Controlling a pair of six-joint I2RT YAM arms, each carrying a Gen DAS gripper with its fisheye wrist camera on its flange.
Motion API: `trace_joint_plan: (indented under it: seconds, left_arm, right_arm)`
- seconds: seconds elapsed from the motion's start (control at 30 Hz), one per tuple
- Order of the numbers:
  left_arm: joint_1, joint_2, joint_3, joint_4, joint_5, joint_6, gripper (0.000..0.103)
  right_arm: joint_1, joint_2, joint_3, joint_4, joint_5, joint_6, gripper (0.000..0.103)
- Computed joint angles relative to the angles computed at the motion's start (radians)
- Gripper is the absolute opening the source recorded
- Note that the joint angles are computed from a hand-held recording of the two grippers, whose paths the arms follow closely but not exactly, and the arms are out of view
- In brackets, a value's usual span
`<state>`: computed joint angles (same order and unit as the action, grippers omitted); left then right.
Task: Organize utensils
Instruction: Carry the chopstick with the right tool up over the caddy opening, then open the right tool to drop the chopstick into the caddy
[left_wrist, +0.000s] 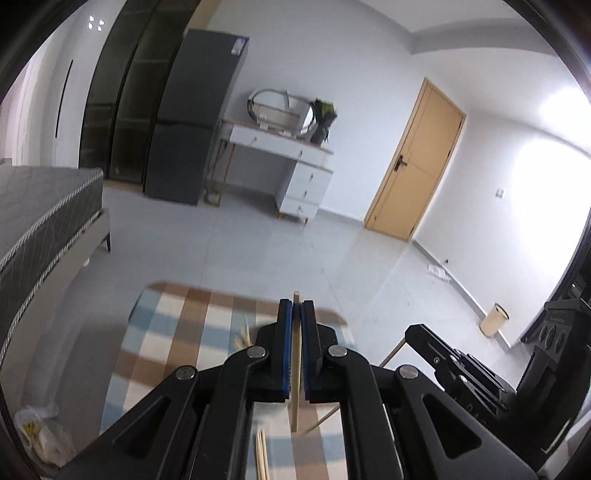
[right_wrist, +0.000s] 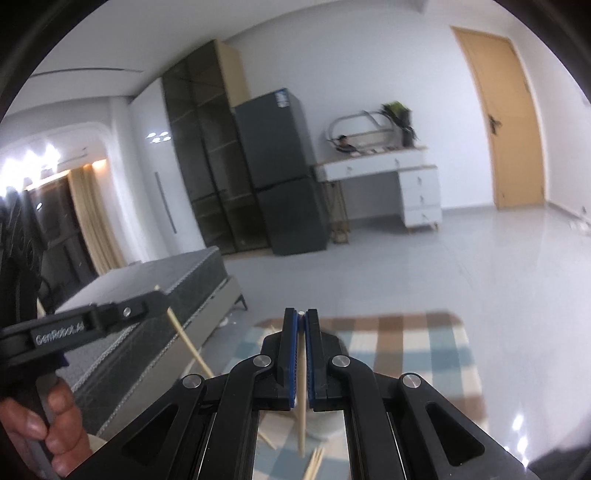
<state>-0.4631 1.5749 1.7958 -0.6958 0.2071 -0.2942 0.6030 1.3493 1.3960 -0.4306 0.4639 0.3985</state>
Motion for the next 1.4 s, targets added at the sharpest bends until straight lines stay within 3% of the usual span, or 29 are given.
trace_joint_plan:
  seconds: [0.2,0.43,0.73,0.93,1.07,1.13,1.2,1.23,1.27,1.33,1.4]
  left_arm:
    - [0.026,0.150,0.183,0.010,0.002,-0.029,0.000]
    - [0.053,0.282,0.242,0.080,0.005,-0.057,0.000]
    - [0.079,0.416,0.285,0.116,0.048,-0.077,0.000]
    - [0.076,0.396,0.199,0.148,0.074,-0.053,0.000]
    - [0.077,0.400,0.210,0.102,0.124,-0.030,0.000]
    - [0.082,0.436,0.289,0.016,0.183,-0.001,0.000]
    - [0.089,0.469,0.369,-0.107,0.241,0.066,0.001]
    - [0.087,0.475,0.393,-0.148,0.215,0.081,0.002]
    - [0.084,0.473,0.410,-0.191,0.167,0.088,0.006]
    - [0.096,0.440,0.384,-0.211,0.165,0.078,0.022]
    - [0.105,0.368,0.308,-0.191,0.124,0.046,0.056]
  right_arm:
    - [-0.089,0.163,0.246,-0.046,-0.090,-0.129,0.003]
    - [-0.154,0.356,0.424,-0.020,-0.160,-0.235,0.003]
    - [-0.196,0.510,0.470,0.046,-0.235,-0.318,0.003]
    - [-0.198,0.516,0.399,0.065,-0.293,-0.376,0.003]
    - [-0.189,0.503,0.343,0.062,-0.318,-0.368,0.004]
    - [-0.199,0.496,0.326,0.052,-0.346,-0.345,0.005]
    - [-0.200,0.461,0.272,0.050,-0.360,-0.295,0.014]
    - [-0.195,0.422,0.209,0.076,-0.346,-0.266,0.033]
    - [-0.188,0.390,0.158,0.099,-0.327,-0.243,0.056]
    - [-0.175,0.312,0.040,0.152,-0.299,-0.189,0.059]
    - [-0.171,0.249,-0.033,0.161,-0.282,-0.121,0.059]
